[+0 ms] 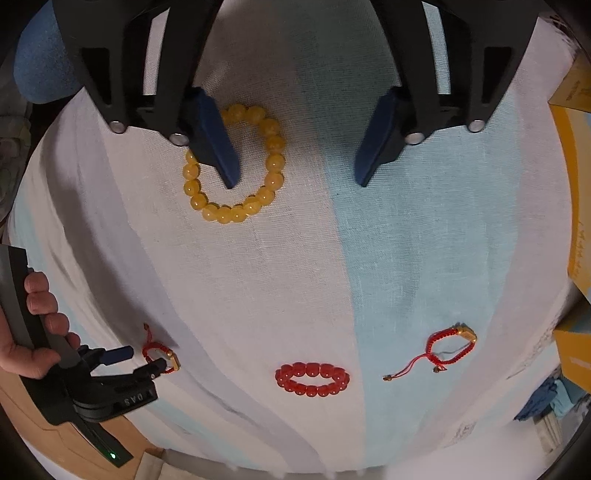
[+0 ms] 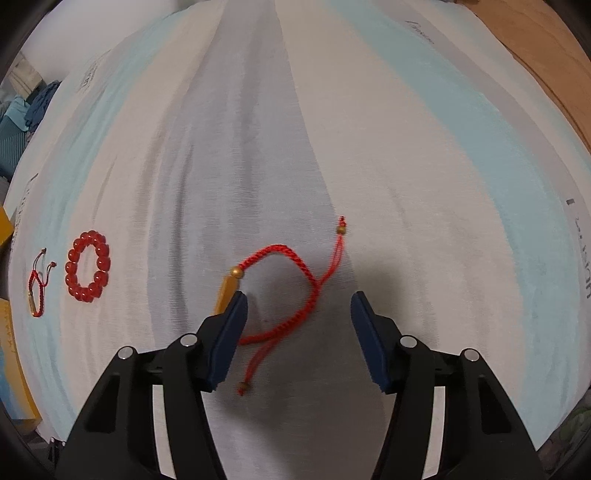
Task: Organize jewelry
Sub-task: 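Grasp the yellow bead bracelet with the left tool while the right tool grasps the red cord bracelet, then carry the yellow bead and red cord bracelets with both tools into the white box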
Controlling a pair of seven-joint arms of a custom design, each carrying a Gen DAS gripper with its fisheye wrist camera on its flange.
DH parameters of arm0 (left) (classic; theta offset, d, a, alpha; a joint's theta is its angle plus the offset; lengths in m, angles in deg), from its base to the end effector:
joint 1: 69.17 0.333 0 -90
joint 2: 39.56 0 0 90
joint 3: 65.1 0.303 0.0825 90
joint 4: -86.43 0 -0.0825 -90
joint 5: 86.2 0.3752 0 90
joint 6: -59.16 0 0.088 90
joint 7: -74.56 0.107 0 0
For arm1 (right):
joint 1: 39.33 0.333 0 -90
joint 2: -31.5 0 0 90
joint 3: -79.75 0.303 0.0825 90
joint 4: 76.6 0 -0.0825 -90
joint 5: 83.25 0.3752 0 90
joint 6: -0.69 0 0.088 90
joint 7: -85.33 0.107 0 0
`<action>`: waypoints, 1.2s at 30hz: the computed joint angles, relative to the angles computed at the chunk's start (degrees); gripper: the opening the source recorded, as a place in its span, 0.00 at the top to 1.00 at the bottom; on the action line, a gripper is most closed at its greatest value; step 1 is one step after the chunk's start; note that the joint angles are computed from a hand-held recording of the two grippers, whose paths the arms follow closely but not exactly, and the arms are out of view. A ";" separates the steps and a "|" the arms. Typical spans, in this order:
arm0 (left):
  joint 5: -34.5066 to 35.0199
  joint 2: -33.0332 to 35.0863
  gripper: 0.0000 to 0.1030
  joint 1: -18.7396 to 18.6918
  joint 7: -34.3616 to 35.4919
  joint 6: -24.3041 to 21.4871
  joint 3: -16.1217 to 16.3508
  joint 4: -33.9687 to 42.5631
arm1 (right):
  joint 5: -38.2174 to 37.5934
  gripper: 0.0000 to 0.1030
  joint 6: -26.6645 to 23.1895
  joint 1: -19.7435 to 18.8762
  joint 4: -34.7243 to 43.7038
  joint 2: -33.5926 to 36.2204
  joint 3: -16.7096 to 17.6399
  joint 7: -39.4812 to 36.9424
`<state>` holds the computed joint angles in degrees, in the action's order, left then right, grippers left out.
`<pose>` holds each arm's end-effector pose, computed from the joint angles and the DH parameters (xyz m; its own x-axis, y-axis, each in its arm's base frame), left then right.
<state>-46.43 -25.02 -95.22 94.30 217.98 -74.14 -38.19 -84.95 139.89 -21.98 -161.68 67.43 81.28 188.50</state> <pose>0.4556 -0.3521 0.3008 0.0000 -0.9971 0.0766 -0.8969 -0.0339 -0.4409 0.6879 0.2312 0.3333 0.1206 -0.9908 -0.0617 -0.9470 -0.0962 -0.3064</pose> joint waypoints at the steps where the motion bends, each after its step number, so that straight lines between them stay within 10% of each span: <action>1: -0.16 0.00 0.47 0.05 0.14 -0.06 -0.05 -0.03 | -0.01 0.44 -0.42 0.09 0.36 0.21 0.13 -0.18; 13: -3.15 -0.23 0.83 0.55 2.78 -0.69 -0.57 -0.08 | 1.27 0.37 -2.26 0.71 4.51 2.99 0.50 -0.20; 16: -3.58 -0.25 0.90 0.53 3.17 -0.88 -0.68 0.03 | 0.97 0.51 -3.90 0.94 6.50 4.27 0.17 0.33; 23: -5.50 -1.75 0.92 1.33 4.57 1.12 -1.05 -1.89 | 1.46 0.88 -4.53 0.39 7.44 4.81 0.32 0.86; 36: -5.66 -4.13 0.92 1.60 4.96 -0.62 -2.10 -2.40 | 1.01 0.88 1.46 0.55 -1.58 -1.08 0.31 1.27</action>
